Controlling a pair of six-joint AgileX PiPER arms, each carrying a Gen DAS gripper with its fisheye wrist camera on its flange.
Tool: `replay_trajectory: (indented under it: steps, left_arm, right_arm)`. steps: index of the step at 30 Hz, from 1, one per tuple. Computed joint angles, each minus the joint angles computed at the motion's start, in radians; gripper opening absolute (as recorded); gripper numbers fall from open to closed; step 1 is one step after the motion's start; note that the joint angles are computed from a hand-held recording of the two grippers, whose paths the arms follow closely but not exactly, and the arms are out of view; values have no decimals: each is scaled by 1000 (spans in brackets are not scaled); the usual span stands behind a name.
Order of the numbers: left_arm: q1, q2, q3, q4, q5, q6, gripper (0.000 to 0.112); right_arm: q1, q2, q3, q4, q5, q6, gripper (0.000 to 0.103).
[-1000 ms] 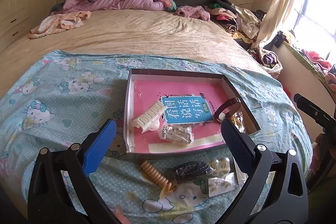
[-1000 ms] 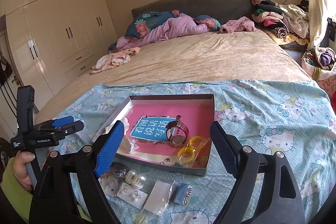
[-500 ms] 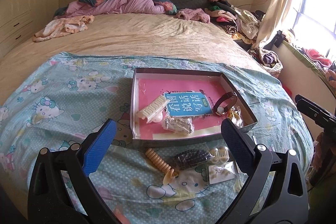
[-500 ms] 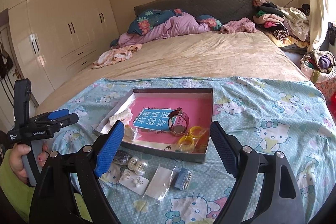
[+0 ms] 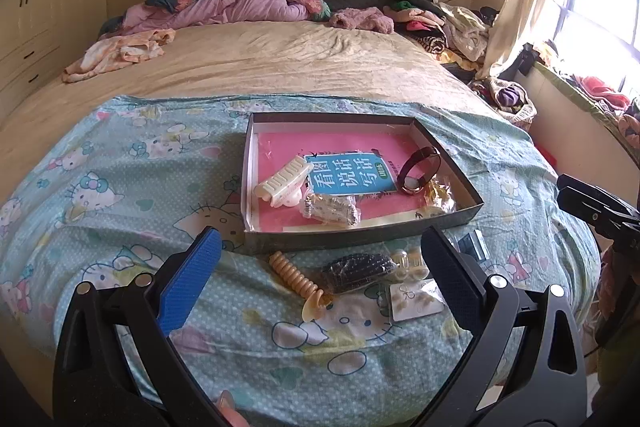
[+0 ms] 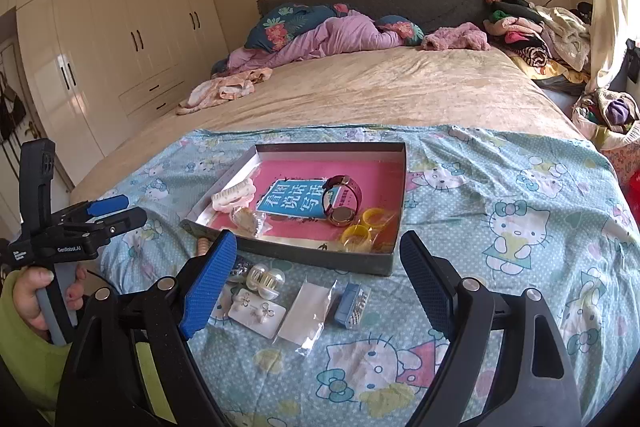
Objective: Organize jewelry
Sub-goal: 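Withdraw both open tools from the tray toward the remaining jewelry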
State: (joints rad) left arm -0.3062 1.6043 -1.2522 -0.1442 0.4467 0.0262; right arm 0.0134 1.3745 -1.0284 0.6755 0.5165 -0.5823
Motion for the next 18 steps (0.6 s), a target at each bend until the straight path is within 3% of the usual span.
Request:
replay_trajectory:
  steps: [15, 18]
  left_arm:
    - [-55, -16, 85, 86, -9, -59, 93]
    - [-52, -14, 104, 27, -14, 0, 93]
  right_arm:
    - [30, -5, 97, 14, 15, -8, 83]
    - [42, 1, 112, 23, 17, -14, 83]
